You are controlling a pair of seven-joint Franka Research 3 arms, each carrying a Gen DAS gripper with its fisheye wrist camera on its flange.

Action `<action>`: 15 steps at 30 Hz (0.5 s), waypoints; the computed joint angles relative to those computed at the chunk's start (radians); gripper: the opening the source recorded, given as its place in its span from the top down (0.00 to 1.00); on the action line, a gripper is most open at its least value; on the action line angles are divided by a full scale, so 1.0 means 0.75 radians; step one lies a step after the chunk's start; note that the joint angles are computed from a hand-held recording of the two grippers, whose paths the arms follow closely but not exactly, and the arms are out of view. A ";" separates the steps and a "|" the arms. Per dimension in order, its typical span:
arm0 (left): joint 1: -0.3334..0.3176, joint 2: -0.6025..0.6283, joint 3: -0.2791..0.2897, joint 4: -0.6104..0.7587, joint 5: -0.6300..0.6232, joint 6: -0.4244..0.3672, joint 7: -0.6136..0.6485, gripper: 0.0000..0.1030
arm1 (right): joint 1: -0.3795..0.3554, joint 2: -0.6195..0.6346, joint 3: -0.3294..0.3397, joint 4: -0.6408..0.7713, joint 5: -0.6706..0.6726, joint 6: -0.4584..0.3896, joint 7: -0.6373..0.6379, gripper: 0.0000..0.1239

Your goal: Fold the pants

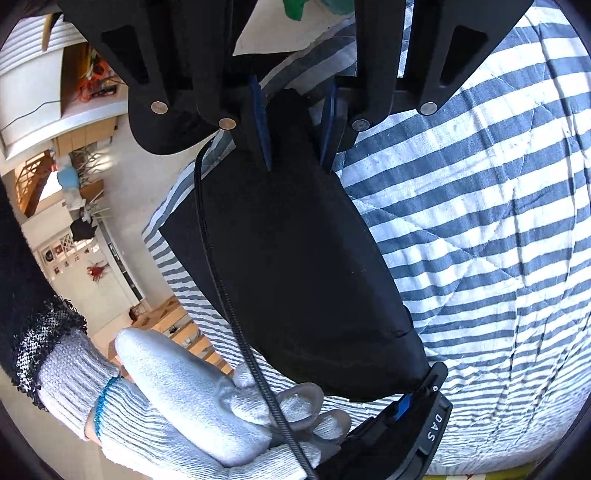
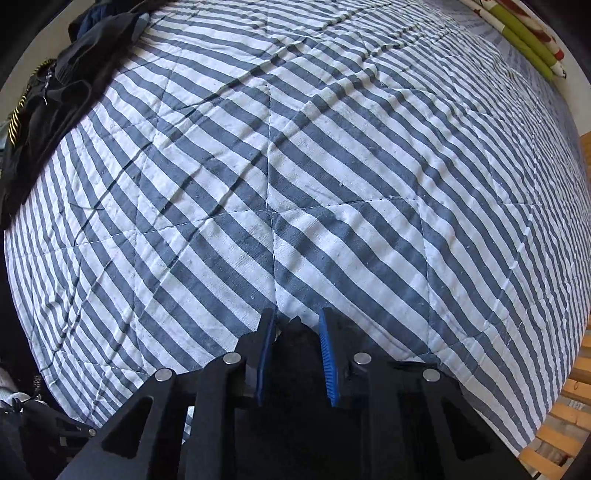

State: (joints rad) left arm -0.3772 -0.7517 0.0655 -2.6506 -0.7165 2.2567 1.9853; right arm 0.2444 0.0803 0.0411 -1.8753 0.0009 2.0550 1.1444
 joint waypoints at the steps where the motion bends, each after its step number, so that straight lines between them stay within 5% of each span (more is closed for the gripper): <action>1: 0.002 -0.013 -0.017 -0.007 0.011 0.011 -0.003 0.76 | -0.002 -0.017 -0.002 -0.022 0.004 0.027 0.008 0.91; 5: -0.033 -0.024 -0.109 -0.020 0.076 0.114 -0.039 0.77 | -0.027 -0.073 -0.015 -0.098 0.064 0.147 0.056 0.97; 9: -0.075 -0.014 -0.122 -0.018 0.137 0.153 -0.105 0.76 | -0.042 -0.091 -0.015 -0.162 0.080 0.218 0.048 0.98; 15: -0.084 -0.088 0.000 0.025 0.153 -0.035 -0.101 0.66 | -0.088 -0.233 -0.048 -0.309 0.238 0.399 0.082 0.91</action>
